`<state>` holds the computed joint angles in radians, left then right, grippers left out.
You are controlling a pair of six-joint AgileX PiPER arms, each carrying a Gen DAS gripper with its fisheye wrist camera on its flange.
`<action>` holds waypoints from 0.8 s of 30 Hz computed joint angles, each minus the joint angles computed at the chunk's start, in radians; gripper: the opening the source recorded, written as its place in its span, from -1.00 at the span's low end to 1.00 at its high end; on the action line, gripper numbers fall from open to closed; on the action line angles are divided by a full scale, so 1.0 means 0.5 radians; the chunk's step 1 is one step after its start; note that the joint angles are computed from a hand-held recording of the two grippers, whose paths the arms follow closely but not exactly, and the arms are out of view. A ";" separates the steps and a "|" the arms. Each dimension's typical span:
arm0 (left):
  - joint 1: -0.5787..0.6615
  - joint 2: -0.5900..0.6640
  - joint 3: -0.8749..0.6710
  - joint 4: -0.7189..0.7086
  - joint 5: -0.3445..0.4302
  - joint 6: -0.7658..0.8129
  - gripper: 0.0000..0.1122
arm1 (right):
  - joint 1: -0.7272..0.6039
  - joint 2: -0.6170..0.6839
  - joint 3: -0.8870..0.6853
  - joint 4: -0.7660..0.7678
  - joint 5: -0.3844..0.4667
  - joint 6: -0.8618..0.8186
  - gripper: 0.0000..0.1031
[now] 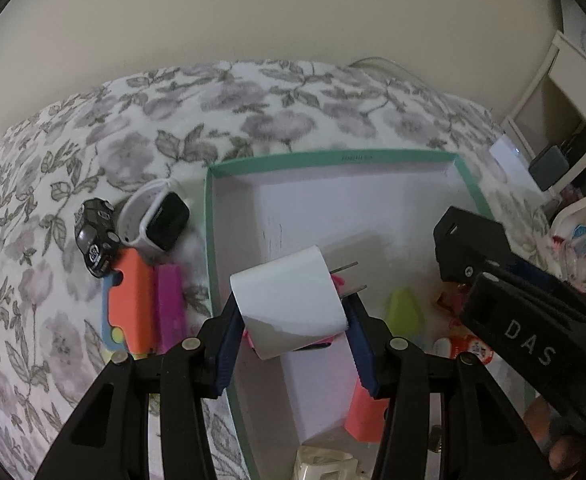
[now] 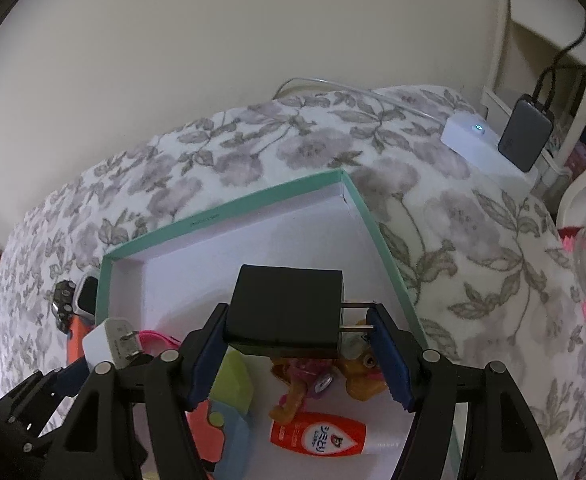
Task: Organize rigid objects
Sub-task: 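Carry both chargers into the tray and open both tools, then lift both open tools out of the tray back toward the pile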
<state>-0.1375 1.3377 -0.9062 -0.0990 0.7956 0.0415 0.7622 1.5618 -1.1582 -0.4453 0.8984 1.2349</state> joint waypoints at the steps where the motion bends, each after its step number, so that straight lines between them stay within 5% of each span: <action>1: -0.003 0.003 0.005 0.007 -0.001 -0.003 -0.09 | 0.003 0.005 -0.006 -0.001 0.009 -0.005 0.39; 10: 0.001 0.012 -0.035 0.017 0.064 -0.019 -0.08 | 0.000 0.023 -0.054 0.046 0.056 -0.072 0.41; 13: 0.023 -0.015 -0.079 -0.002 0.109 0.003 0.12 | -0.009 0.016 -0.084 0.050 0.088 -0.094 0.48; 22: 0.157 -0.095 -0.261 -0.042 0.276 0.040 0.14 | 0.076 -0.083 -0.266 -0.089 0.326 -0.032 0.53; 24: 0.211 -0.108 -0.308 -0.045 0.311 0.048 0.33 | 0.126 -0.102 -0.345 -0.150 0.417 -0.013 0.55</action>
<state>-0.0320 1.2837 -1.0604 -0.1218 0.9509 0.0656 0.8254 1.5109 -1.3306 -0.5203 1.1068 1.2285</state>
